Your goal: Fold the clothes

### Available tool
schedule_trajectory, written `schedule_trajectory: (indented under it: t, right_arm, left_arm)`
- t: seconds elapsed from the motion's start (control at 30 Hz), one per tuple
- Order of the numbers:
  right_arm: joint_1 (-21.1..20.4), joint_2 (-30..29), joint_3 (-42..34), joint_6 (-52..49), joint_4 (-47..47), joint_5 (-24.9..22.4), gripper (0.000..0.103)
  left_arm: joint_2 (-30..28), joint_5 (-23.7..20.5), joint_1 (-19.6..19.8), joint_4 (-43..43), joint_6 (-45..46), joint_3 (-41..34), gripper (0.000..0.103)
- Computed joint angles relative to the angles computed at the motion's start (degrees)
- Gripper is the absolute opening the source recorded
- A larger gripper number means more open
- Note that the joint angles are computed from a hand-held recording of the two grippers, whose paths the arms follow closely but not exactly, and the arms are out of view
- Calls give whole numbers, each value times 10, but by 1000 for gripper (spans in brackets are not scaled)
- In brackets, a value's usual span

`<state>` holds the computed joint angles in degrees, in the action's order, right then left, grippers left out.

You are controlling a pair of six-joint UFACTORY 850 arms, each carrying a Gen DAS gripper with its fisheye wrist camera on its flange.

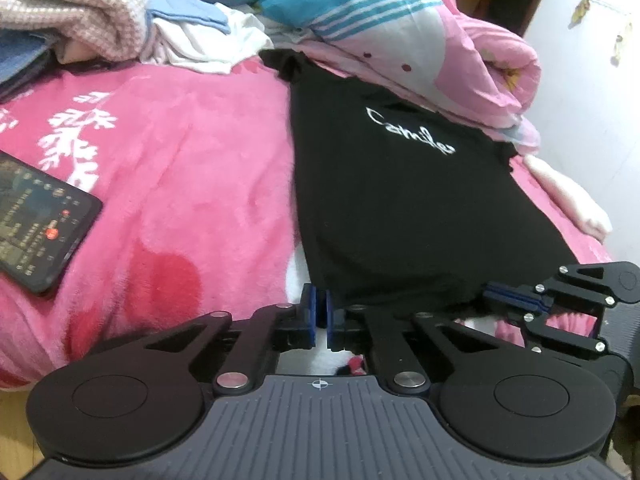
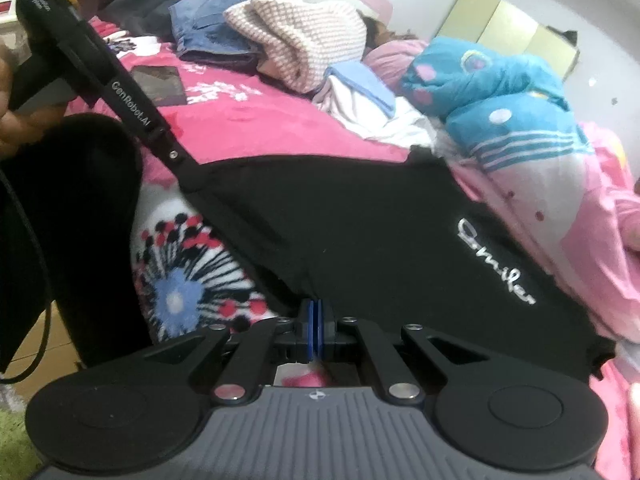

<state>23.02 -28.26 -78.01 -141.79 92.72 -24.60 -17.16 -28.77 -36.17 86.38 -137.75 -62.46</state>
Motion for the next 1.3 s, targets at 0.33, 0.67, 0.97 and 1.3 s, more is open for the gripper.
schedule_trajectory:
  t: [0.33, 0.67, 0.97, 1.3]
  right_arm:
    - [-29, -16, -73, 283, -200, -92, 8]
    - [14, -246, -426, 735, -449, -220, 8]
    - [19, -304, -530, 817, -453, -180, 8]
    - [17, -391, -664, 927, -469, -261, 15]
  left_arm:
    - [9, 14, 8, 63, -79, 24, 3]
    - [10, -9, 2, 148, -153, 45, 7]
    - [14, -3, 7, 199, -197, 58, 8]
    - [14, 7, 10, 207, -206, 57, 9]
